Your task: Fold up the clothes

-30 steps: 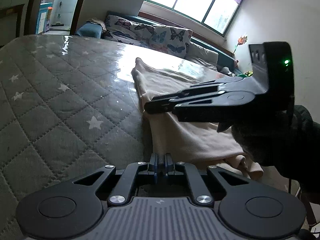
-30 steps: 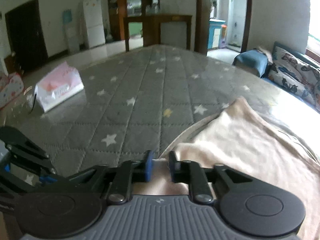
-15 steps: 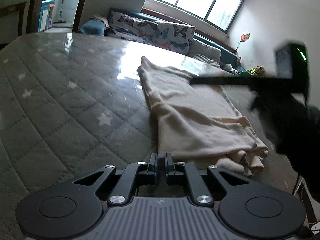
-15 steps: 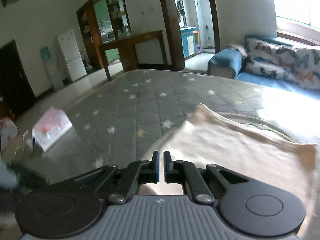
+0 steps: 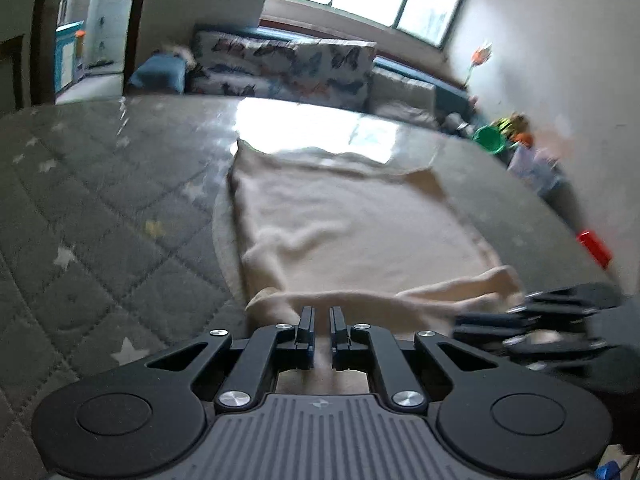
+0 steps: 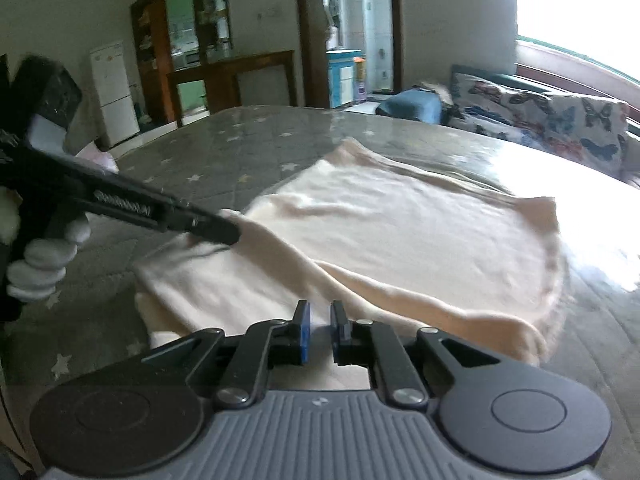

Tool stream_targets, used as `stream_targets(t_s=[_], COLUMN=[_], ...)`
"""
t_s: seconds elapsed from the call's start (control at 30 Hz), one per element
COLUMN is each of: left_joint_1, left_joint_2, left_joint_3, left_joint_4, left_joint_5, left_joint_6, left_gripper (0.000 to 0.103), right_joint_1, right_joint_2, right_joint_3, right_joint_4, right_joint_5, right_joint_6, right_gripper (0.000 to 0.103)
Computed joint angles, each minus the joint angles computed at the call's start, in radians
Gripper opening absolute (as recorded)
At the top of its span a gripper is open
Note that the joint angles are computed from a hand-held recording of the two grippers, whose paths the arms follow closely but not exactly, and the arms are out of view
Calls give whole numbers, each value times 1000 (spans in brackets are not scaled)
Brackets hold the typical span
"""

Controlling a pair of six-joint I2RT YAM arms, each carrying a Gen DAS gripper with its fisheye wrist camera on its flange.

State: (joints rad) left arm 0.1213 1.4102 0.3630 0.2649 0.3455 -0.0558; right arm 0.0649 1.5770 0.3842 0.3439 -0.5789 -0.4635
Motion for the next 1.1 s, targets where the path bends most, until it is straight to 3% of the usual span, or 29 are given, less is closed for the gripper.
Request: stream_targets(t_s=[0.23, 0.4, 0.53, 0.67, 0.77, 0.87, 0.93, 1.1], left_joint_1=[-8, -27, -25, -31, -58, -89, -108, -179], left_joint_2=[-5, -5, 0, 10, -32, -107, -160, -309], left_joint_3=[-24, -11, -8, -6, -7, -36, -59, -118], left_joint_4=[34, 19, 20, 29, -6, -39, -68, -154], left_joint_5=[-16, -34, -32, -37, -72, -92, -97, -137], left_joint_6=[2, -1, -10, -16, -1, 38, 64, 138], left_gripper=[8, 8, 8, 8, 11, 11, 15, 19], right_joint_1=[-165, -234, -221, -260, -302, -352, -365, -356], right_joint_2=[42, 58, 130, 117, 73, -2, -41, -110], right_joint_3=[7, 33, 61, 45, 31, 6, -17, -53], right_joint_4=[10, 66, 122, 132, 98, -4, -49, -93], right_joint_5=[-71, -113, 8, -10, -58, -159, -183, -200], right_joint_6=[7, 94, 90, 82, 75, -21, -85, -140], right_gripper=[10, 12, 9, 9, 11, 15, 21, 21])
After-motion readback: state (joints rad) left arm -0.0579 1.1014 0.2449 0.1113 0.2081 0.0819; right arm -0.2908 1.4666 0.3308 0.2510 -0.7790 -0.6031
